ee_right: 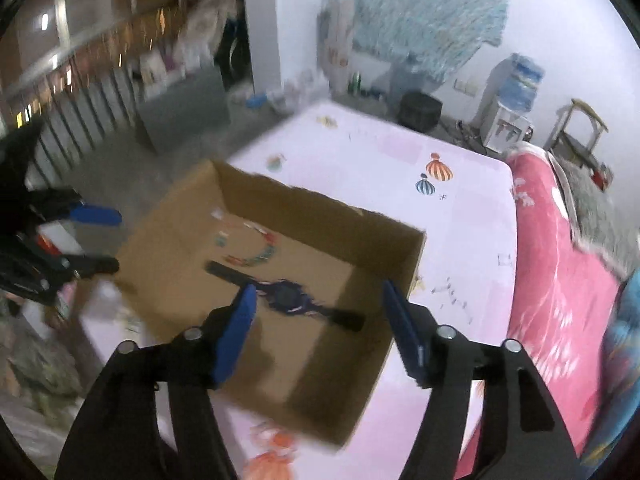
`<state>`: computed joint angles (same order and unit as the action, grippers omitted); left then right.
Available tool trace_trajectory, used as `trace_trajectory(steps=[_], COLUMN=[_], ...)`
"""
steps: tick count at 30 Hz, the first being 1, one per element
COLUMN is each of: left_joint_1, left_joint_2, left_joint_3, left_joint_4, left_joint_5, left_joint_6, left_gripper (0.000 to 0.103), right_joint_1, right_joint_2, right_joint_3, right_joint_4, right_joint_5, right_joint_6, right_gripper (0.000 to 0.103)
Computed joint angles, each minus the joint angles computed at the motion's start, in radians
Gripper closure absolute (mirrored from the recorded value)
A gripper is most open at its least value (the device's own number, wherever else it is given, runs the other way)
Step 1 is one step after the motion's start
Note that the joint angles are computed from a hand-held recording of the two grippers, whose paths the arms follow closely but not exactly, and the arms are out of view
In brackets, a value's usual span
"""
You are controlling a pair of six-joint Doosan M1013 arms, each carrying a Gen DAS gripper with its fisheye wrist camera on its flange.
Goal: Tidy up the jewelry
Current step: 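Withdraw both tools from the box back over the table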
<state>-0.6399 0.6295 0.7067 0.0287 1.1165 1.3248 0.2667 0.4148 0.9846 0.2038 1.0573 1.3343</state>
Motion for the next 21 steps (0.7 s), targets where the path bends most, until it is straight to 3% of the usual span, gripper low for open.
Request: trace_trajectory(steps=[4, 9, 14, 16, 18, 21], left_joint_1=[-0.030, -0.065, -0.102, -0.103, -0.107, -0.113], left_joint_2=[-0.134, -0.167, -0.099, -0.078, -0.058, -0.056], left_joint_3=[0.245, 0.391, 0.382, 0.373, 0.353, 0.355], left_joint_4=[-0.006, 0.033, 0.199, 0.213, 0.246, 0.293], left_joint_5=[-0.182, -0.244, -0.128, -0.100, -0.049, -0.052], left_joint_6=[-0.007, -0.164, -0.325, -0.365, -0.386, -0.397], left_gripper=[0.021, 0.021, 0.021, 0.021, 0.019, 0.012], right_joint_1=[0.005, 0.043, 0.105, 0.138, 0.164, 0.183], right_joint_2=[-0.140, -0.192, -0.152, -0.137, -0.134, -0.125], right_joint_3=[0.237, 0.416, 0.473, 0.476, 0.482, 0.479], right_joint_4=[0.067, 0.044, -0.138, -0.284, -0.382, -0.462], right_joint_5=[-0.122, -0.156, -0.099, -0.079, -0.093, -0.088], right_joint_6=[0.024, 0.166, 0.432, 0.541, 0.585, 0.635], right_gripper=[0.031, 0.029, 0.029, 0.029, 0.021, 0.012])
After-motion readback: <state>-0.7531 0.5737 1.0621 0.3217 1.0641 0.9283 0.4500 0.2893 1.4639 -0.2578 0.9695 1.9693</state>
